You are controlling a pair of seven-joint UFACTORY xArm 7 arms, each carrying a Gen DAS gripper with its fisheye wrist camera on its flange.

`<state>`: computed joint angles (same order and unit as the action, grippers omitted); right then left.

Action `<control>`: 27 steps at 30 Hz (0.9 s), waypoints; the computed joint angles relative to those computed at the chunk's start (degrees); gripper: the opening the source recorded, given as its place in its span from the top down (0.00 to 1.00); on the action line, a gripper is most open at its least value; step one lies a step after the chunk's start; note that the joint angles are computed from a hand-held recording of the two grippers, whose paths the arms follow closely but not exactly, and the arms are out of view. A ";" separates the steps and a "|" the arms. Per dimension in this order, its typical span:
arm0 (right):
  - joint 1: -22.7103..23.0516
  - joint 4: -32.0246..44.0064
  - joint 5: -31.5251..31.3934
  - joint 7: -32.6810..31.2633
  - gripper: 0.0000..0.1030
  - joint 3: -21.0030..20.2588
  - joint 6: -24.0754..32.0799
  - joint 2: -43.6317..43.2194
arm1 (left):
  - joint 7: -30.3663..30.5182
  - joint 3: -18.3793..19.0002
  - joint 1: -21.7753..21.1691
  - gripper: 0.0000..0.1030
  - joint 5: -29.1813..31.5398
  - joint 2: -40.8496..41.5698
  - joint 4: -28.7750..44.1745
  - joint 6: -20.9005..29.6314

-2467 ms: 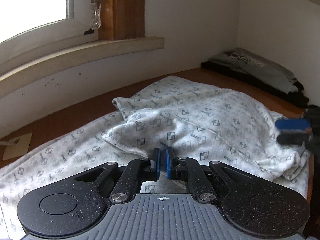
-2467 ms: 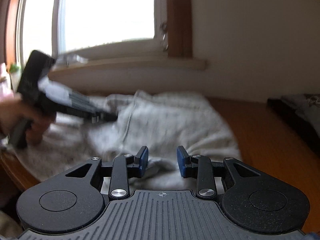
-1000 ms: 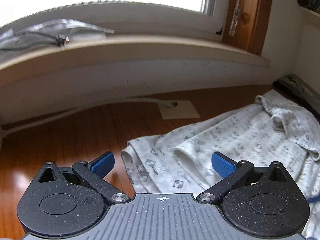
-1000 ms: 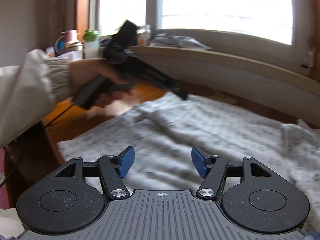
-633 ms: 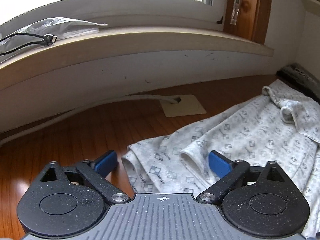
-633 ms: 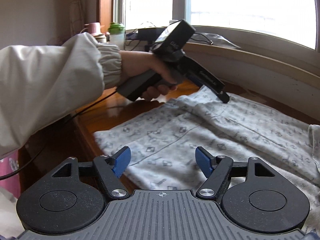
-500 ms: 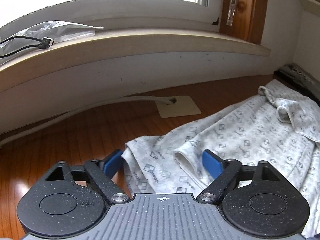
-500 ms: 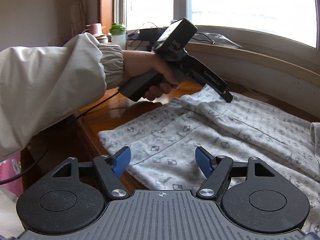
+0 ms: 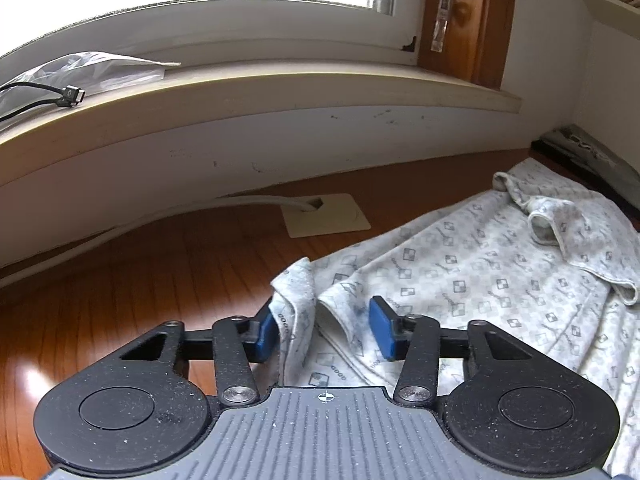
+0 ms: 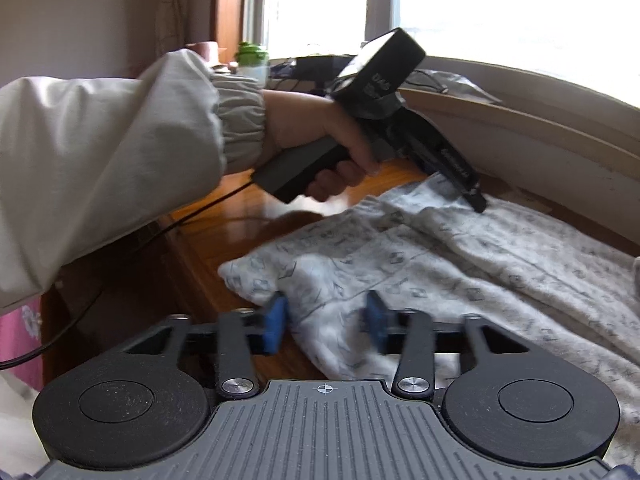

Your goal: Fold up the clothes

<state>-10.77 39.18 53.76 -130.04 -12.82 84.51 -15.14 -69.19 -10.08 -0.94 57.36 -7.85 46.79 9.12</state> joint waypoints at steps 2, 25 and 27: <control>0.12 -0.28 1.14 -0.67 0.85 0.09 -0.89 0.04 | 0.98 0.13 -0.39 0.59 -1.12 0.06 0.02 -0.11; -12.35 25.14 19.29 4.31 0.90 -2.66 14.35 17.77 | 23.23 -2.51 -17.18 0.90 -10.13 19.87 43.57 24.72; -14.89 30.15 21.74 7.12 0.90 -2.27 15.00 21.58 | 26.48 -2.16 -20.04 0.90 -11.61 26.50 53.37 28.43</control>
<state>-25.65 69.33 75.50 -122.91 -15.09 99.51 6.44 -42.71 -12.25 -20.98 45.76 18.66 100.15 37.55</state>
